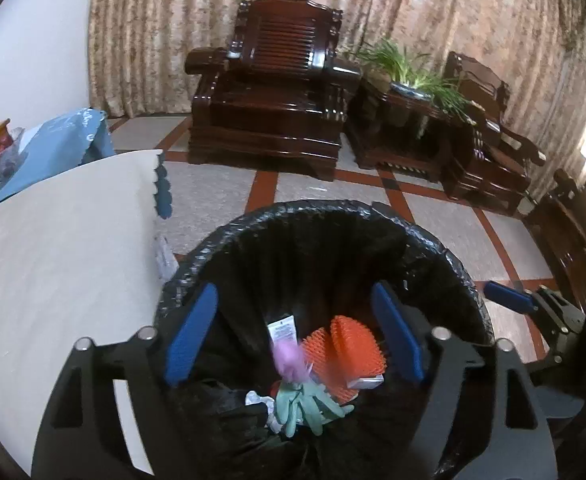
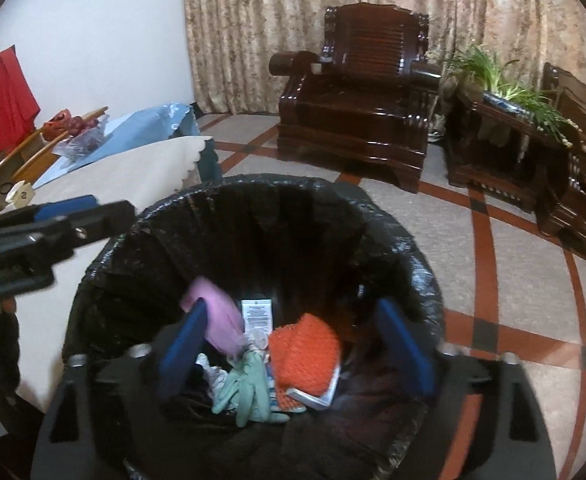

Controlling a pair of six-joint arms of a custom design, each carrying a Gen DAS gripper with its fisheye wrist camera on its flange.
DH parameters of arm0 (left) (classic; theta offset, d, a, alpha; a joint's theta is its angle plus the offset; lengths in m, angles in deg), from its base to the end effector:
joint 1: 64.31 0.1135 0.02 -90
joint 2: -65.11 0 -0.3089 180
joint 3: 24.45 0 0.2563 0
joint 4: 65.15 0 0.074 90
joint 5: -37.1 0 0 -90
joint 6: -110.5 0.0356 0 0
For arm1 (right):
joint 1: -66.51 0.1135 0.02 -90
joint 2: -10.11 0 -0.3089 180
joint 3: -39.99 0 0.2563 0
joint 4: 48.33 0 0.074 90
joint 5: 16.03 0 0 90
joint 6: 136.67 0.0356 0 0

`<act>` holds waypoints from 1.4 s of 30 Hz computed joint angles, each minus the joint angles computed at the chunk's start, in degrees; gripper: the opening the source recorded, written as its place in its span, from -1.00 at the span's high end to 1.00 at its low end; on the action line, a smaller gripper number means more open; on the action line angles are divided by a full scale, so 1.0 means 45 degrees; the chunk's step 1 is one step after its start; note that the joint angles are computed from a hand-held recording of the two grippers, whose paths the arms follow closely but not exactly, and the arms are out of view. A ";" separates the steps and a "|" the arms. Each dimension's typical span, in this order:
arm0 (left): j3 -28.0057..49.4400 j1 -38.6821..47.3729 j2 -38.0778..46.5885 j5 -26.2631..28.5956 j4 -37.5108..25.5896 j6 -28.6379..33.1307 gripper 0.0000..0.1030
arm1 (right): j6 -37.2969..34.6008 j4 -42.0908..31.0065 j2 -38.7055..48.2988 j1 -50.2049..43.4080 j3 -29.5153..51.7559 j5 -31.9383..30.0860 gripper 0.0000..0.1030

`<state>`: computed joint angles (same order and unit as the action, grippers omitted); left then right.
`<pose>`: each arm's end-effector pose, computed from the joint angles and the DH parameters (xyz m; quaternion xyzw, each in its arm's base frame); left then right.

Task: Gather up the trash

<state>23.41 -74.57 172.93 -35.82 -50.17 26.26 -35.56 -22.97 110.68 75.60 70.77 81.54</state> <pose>0.3123 -0.0672 0.1093 0.1836 0.8967 -0.1519 0.3729 0.2409 0.0338 0.1001 0.0418 0.9194 0.0078 0.3911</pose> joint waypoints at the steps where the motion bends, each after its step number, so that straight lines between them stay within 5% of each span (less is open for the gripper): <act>1: -0.0075 0.0165 -0.0188 0.0063 -0.0074 0.0004 -0.60 | 0.0077 -0.0121 -0.0182 -0.0008 -0.0063 -0.0006 -0.86; 15: -0.1681 0.3377 -0.4825 0.0447 -0.2071 0.0784 -0.82 | 0.1616 -0.4566 -0.5614 0.3323 0.0394 0.1265 -0.88; 26: -0.2271 0.5787 -0.8287 0.1977 -0.5069 0.2190 -0.86 | 0.3093 -0.6957 -0.6545 0.6069 0.1479 0.3441 -0.88; 42: -0.2347 0.7337 -1.0922 0.2982 -0.7170 0.3064 -0.86 | 0.3880 -0.9058 -0.7452 0.7916 0.2588 0.4944 -0.88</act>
<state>12.85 -41.56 123.78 -22.40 -82.44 40.05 -18.10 -63.73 77.14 111.23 82.41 103.79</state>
